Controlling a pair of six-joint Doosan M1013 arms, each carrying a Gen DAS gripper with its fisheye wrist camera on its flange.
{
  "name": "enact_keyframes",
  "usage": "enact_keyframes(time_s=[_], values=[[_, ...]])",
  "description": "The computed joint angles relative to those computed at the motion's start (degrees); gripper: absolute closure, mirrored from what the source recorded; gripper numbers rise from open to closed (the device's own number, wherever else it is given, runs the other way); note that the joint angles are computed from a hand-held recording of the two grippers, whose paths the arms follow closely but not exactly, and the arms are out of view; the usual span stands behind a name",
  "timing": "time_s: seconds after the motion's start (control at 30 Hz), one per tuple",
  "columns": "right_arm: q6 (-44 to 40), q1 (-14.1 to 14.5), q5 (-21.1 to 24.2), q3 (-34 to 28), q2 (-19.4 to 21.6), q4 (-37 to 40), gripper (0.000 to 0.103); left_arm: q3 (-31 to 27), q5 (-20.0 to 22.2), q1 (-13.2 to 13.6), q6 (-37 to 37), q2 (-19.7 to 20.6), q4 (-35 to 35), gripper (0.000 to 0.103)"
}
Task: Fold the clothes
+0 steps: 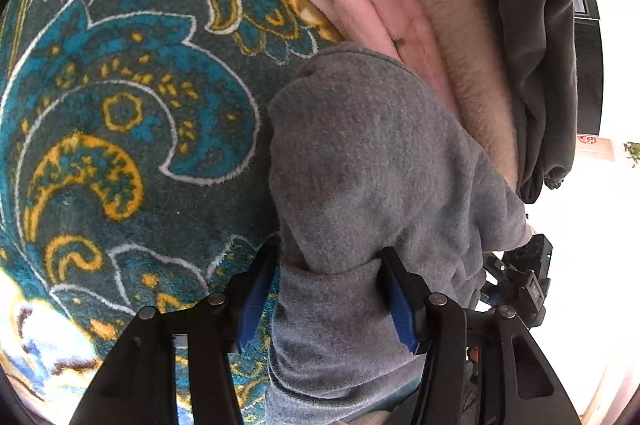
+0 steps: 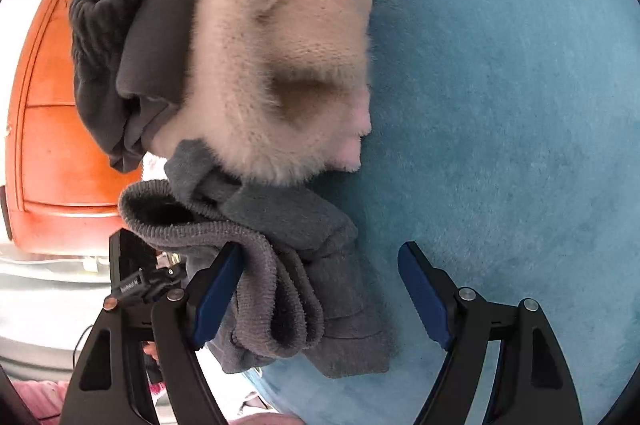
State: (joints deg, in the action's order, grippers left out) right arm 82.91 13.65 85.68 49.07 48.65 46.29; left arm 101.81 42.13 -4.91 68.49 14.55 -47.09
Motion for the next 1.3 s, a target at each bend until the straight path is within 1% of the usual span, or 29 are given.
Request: enact_keyframes(time_s=[0.03, 0.1, 0.13, 0.17, 0.2, 0.23, 0.27, 0.3, 0.37, 0.47, 0.63, 0.8, 1.0, 1.1, 1.2, 1.23, 1.3], values=[[0.16, -0.03, -0.31, 0.44, -0.15, 0.40, 0.025, -0.07, -0.01, -0.09, -0.52, -0.04, 0.50, 0.046], [0.61, -0.10, -0.47, 1.34, -0.34, 2.05, 0.033, -0.40, 0.15, -0.39, -1.89, -0.11, 2.11, 0.046], [0.91, -0.13, -0.52, 1.97, -0.49, 3.17, 0.040, -0.58, 0.23, -0.57, -2.60, -0.15, 3.02, 0.046], [1.03, -0.06, -0.69, 2.25, -0.65, 3.12, 0.044, -0.79, 0.37, -0.75, -3.23, -0.18, 3.90, 0.048], [0.72, 0.06, -0.88, 2.42, -0.91, 2.56, 0.047, -1.01, 0.52, -0.94, -3.88, -0.22, 4.81, 0.048], [0.38, 0.16, -1.02, 2.58, -1.16, 2.07, 0.053, -1.35, 0.72, -1.23, -4.73, -0.21, 5.97, 0.048], [-0.01, 0.19, -0.98, 2.65, -1.38, 1.79, 0.059, -2.16, 0.98, -1.79, -6.02, 0.06, 7.64, 0.052], [-0.28, 0.18, -1.12, 2.89, -1.67, 1.59, 0.061, -2.68, 1.47, -2.12, -6.98, 0.03, 9.50, 0.053], [-1.04, 0.03, -1.63, 4.10, -2.58, 1.71, 0.067, -3.81, 2.85, -2.79, -9.14, 0.07, 13.08, 0.060], [-1.58, -0.41, -1.89, 5.81, -3.68, 2.63, 0.070, -5.43, 4.58, -3.85, -11.49, -0.03, 17.34, 0.068], [-2.11, -0.92, -1.97, 7.71, -5.25, 3.36, 0.072, -8.02, 6.84, -5.67, -12.27, -0.46, 22.82, 0.072], [-2.72, -1.69, -2.81, 10.89, -7.61, 5.31, 0.073, -9.33, 7.56, -6.86, -9.79, -1.33, 23.11, 0.074], [-4.99, -4.03, -6.82, 15.91, -11.23, 11.87, 0.074, -10.70, 6.28, -8.08, -5.06, -3.28, 21.44, 0.075], [-7.51, -5.03, -9.28, 17.80, -13.55, 14.10, 0.074, -12.47, 5.12, -8.01, -0.17, -4.17, 18.95, 0.075], [-10.37, -5.95, -11.54, 19.47, -15.91, 16.59, 0.074, -14.42, 5.27, -5.78, 6.42, -5.21, 16.51, 0.075], [-11.29, -6.20, -12.16, 19.69, -16.50, 17.47, 0.074, -15.39, 5.22, -5.20, 8.14, -4.89, 16.14, 0.075], [-12.03, -6.22, -12.50, 17.30, -15.94, 18.37, 0.074, -18.16, 5.42, -4.08, 11.37, -3.72, 15.43, 0.075]])
